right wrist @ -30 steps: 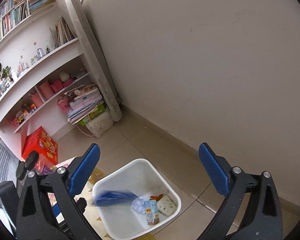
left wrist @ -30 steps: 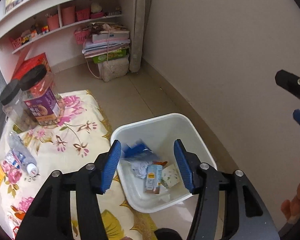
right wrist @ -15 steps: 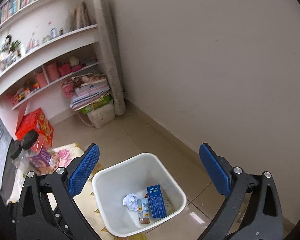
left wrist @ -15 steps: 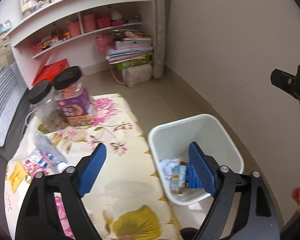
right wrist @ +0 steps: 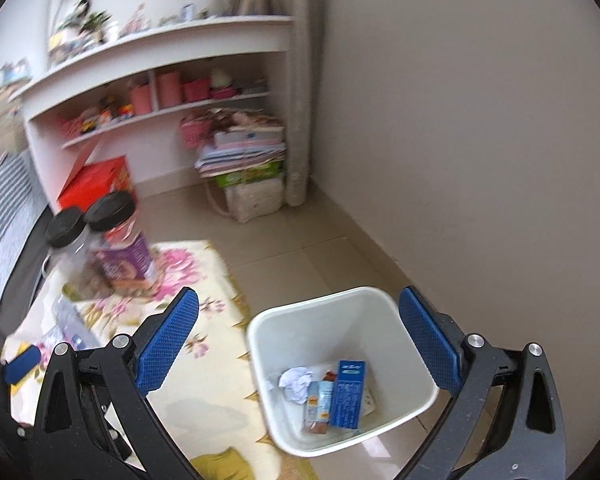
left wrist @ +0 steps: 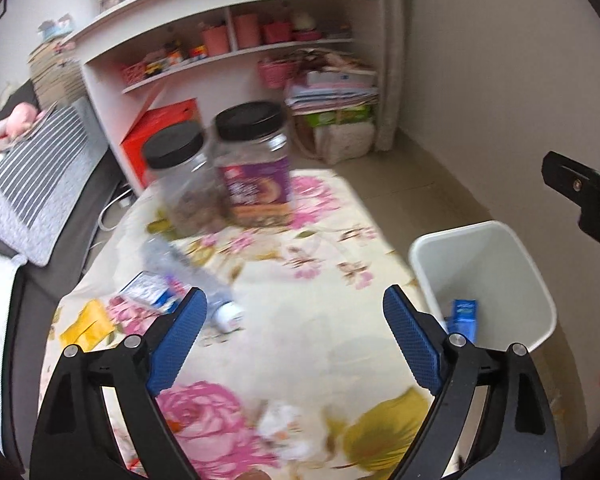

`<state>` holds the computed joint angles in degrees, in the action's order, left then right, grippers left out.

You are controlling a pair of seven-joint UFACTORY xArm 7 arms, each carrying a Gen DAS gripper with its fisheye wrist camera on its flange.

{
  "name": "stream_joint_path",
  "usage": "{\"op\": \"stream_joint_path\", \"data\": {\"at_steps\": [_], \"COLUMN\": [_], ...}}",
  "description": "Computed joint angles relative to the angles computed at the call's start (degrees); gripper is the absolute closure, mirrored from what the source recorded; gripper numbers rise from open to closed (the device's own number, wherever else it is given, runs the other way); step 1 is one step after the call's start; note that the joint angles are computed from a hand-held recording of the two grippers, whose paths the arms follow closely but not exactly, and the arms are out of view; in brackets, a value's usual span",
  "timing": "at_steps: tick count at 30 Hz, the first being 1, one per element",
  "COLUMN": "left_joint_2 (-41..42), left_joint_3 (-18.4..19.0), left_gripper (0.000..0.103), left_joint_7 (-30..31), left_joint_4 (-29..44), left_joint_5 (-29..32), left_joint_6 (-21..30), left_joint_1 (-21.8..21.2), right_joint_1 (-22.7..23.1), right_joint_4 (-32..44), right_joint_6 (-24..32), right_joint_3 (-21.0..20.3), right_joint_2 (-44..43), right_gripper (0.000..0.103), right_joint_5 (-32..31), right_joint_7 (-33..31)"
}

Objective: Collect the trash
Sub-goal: 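Grasp the yellow wrapper with the left tool while the right tool grasps the water bottle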

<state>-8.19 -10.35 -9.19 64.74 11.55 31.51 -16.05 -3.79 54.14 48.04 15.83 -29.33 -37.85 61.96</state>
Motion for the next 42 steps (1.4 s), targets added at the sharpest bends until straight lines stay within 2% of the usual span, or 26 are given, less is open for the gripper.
{"op": "stream_joint_path", "data": {"at_steps": [4, 9, 12, 16, 19, 24, 27, 31, 32, 33, 35, 38, 42], "left_joint_2": [-0.03, 1.81, 4.51, 11.07, 16.51, 24.11, 26.82, 28.63, 28.66, 28.82, 29.2, 28.69, 26.16], "left_joint_3": [2.36, 4.75, 6.24, 8.5, 10.48, 12.36, 11.63, 9.92, 9.55, 9.12, 7.99, 8.13, 8.61], "left_gripper": [0.014, 0.013, 0.012, 0.012, 0.012, 0.012, 0.01, 0.011, 0.013, 0.015, 0.031, 0.045, 0.052], "left_joint_7": [3.1, 8.77, 11.59, 14.98, 14.72, 19.31, 25.46, 35.5, 37.73, 40.25, 45.66, 49.2, 50.67], "left_joint_4": [-1.07, -0.29, 1.59, 7.42, 11.65, 17.73, 19.9, 22.28, 22.23, 22.42, 23.48, 23.04, 19.55], "left_joint_5": [-0.23, -0.26, 0.52, 0.5, 3.54, 3.61, -0.55, -8.54, -10.36, -12.5, -18.02, -20.74, -21.58], "left_joint_6": [0.97, 3.1, 5.0, 10.06, 11.78, 14.05, 13.9, 14.44, 14.3, 14.34, 16.47, 16.64, 14.19], "left_joint_1": [2.13, 5.16, 7.46, 10.49, 12.43, 15.41, 17.82, 21.12, 21.72, 22.52, 24.42, 24.5, 23.27], "right_joint_1": [1.73, 5.55, 8.22, 11.99, 14.63, 19.0, 20.83, 22.23, 22.71, 25.56, 27.08, 28.07, 27.33], "right_joint_4": [3.22, 7.46, 9.3, 12.25, 14.51, 18.4, 20.82, 26.58, 28.53, 31.71, 36.17, 44.08, 51.16], "right_joint_6": [0.76, 2.34, 3.05, 4.08, 4.04, -0.16, -5.79, -13.05, -13.09, -11.36, -8.66, -4.03, -1.29], "right_joint_3": [2.13, 2.72, 1.93, 0.76, -0.38, -3.29, -4.91, -5.22, -5.13, -7.43, -8.32, -9.72, -10.62], "right_joint_2": [4.67, 10.64, 13.46, 18.18, 21.57, 27.47, 31.35, 38.58, 40.5, 43.15, 46.96, 53.41, 58.93], "right_gripper": [0.007, 0.007, 0.007, 0.007, 0.007, 0.007, 0.007, 0.007, 0.007, 0.007, 0.007, 0.007, 0.009], "right_joint_5": [-0.83, -2.72, -3.27, -3.95, -4.89, -1.71, 3.07, 16.05, 16.53, 14.61, 11.8, 15.24, 21.96], "right_joint_7": [-0.45, -0.32, -0.61, -3.03, -4.88, -11.31, -17.78, -35.47, -37.68, -38.2, -38.17, -42.66, -46.59]}}
